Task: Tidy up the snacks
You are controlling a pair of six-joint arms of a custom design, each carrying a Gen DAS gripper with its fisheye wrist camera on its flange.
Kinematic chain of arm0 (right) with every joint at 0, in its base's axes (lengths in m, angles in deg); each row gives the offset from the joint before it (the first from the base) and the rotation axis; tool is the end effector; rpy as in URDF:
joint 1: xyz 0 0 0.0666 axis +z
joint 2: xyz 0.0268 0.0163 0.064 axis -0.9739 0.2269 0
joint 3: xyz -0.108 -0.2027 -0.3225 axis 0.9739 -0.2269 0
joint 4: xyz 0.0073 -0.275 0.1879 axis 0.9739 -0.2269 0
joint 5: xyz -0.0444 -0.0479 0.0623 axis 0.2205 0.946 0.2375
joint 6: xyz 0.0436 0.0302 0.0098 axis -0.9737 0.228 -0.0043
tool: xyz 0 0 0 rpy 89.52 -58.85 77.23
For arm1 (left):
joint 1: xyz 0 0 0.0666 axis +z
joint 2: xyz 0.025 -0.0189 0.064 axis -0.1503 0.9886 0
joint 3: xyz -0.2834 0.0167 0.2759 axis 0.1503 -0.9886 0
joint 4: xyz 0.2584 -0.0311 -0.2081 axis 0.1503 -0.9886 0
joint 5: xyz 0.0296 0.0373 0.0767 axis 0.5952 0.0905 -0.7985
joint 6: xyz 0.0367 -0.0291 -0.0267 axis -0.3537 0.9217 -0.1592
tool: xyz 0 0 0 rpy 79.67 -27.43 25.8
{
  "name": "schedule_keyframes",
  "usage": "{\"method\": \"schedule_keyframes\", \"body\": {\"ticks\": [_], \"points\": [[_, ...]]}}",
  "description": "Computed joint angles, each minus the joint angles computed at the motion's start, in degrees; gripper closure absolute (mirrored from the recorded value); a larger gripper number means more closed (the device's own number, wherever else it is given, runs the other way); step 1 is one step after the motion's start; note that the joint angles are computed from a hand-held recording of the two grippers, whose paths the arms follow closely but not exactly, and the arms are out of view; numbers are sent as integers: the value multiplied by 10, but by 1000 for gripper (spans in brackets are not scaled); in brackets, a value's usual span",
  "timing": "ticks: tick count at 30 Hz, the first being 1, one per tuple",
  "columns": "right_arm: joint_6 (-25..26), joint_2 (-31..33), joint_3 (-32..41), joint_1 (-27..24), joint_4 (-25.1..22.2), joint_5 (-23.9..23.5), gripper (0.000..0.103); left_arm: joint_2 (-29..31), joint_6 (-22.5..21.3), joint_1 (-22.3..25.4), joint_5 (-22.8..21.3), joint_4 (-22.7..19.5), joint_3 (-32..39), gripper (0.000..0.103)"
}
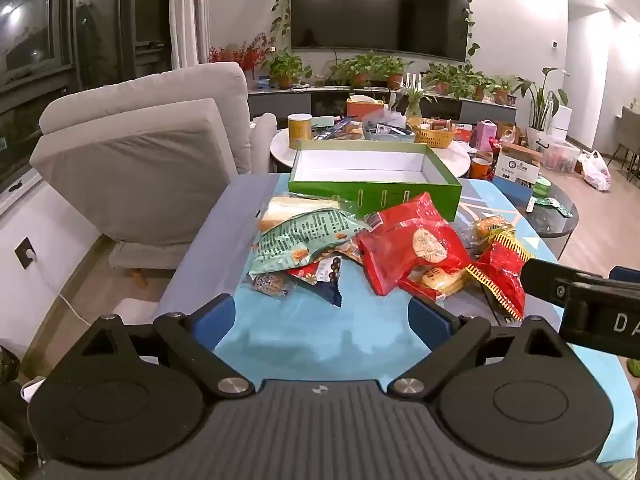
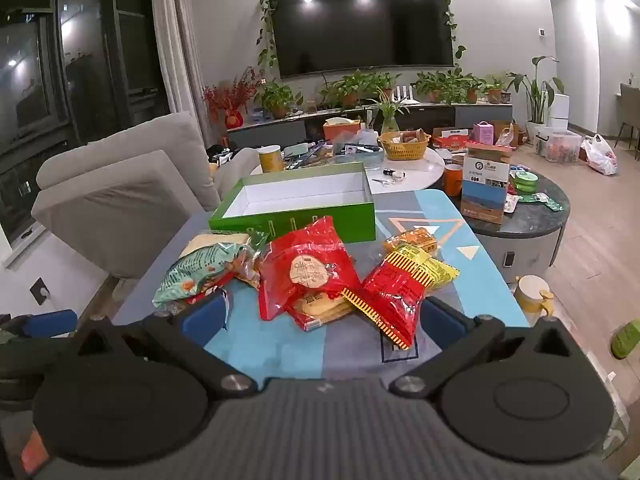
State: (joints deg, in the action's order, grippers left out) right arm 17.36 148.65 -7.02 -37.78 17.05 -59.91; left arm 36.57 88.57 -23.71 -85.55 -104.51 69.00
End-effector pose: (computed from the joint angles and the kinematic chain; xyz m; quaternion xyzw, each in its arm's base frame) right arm 0.3602 0.2696 0.3998 0.0337 0.8642 0.0558 0.4989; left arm 0.3642 -0.0916 0.4137 0.0202 0.8841 -0.0044 0.4668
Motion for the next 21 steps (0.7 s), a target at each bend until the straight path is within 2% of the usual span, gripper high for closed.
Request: {"method": "schedule_keyframes", "body": {"ticks": [9, 21], "points": [[-4, 1, 4, 0, -6, -1, 43, 0, -7, 0, 3, 28, -13, 11], [-7, 0, 7, 0, -11, -2, 43, -3, -11, 3, 11, 19, -11, 11]]}}
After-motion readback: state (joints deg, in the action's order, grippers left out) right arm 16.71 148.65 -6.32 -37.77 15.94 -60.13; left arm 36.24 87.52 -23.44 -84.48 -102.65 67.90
